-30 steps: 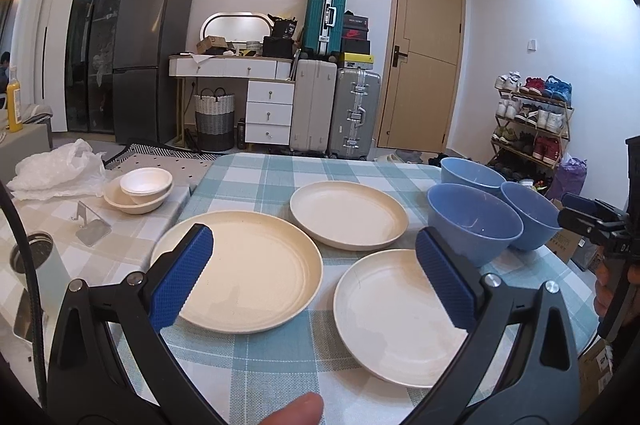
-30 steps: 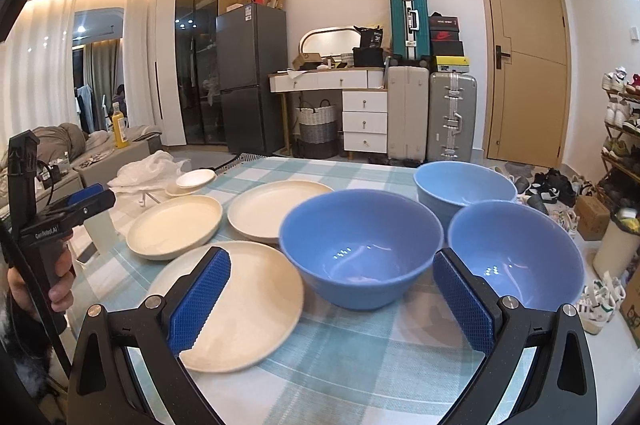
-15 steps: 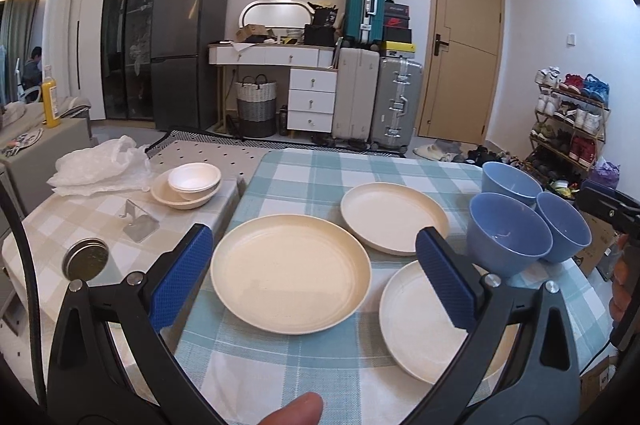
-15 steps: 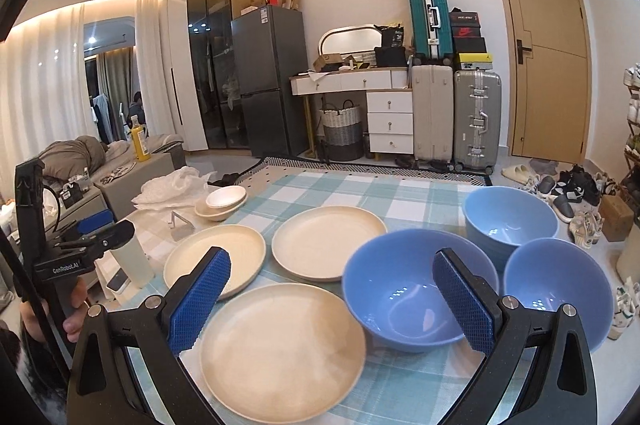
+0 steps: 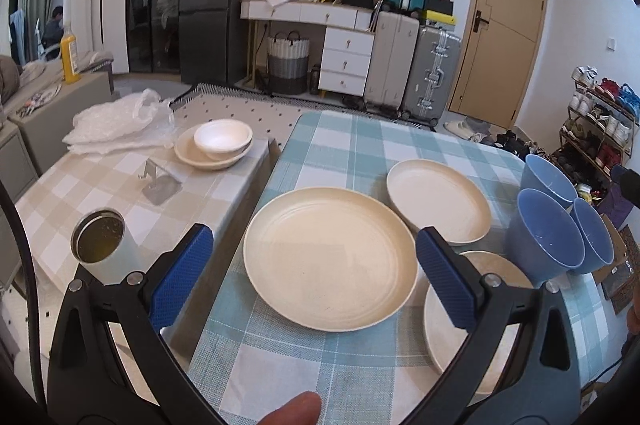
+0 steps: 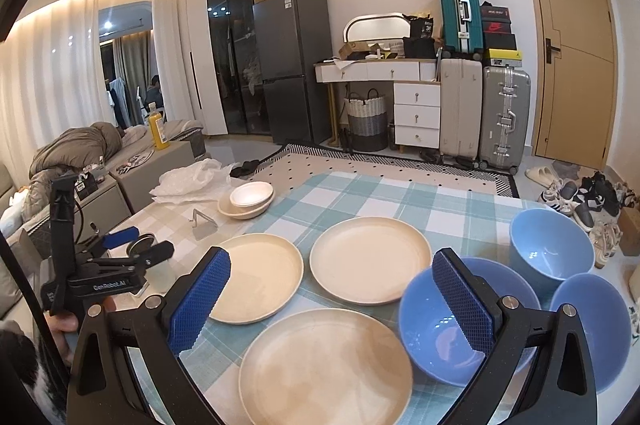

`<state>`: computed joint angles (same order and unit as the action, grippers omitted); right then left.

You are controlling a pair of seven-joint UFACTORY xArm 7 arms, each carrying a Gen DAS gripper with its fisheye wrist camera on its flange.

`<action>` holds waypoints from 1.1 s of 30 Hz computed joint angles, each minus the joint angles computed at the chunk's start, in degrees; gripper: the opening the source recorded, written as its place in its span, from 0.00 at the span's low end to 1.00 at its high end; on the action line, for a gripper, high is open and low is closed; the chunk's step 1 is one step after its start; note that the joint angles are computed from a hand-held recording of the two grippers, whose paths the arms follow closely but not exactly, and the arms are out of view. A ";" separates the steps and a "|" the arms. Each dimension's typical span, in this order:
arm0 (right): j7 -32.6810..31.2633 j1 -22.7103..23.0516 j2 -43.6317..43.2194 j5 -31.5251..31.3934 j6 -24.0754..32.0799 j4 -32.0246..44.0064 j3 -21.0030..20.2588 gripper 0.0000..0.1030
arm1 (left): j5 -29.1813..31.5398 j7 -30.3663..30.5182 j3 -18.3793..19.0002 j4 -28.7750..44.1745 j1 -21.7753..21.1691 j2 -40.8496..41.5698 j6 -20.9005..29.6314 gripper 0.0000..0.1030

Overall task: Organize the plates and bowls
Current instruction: 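Move both grippers forward to the rim of the nearest cream plate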

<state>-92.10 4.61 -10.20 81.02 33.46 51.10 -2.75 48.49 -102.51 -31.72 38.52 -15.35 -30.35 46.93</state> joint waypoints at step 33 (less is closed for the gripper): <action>32.35 -0.06 32.78 -30.25 -2.06 26.63 14.67 1.00 | 8.27 -4.19 14.45 -4.19 6.23 16.01 -16.05 0.94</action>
<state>-59.75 4.55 22.58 50.77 31.40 77.73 11.92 56.76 -106.69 -17.27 34.33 -9.12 -14.34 30.87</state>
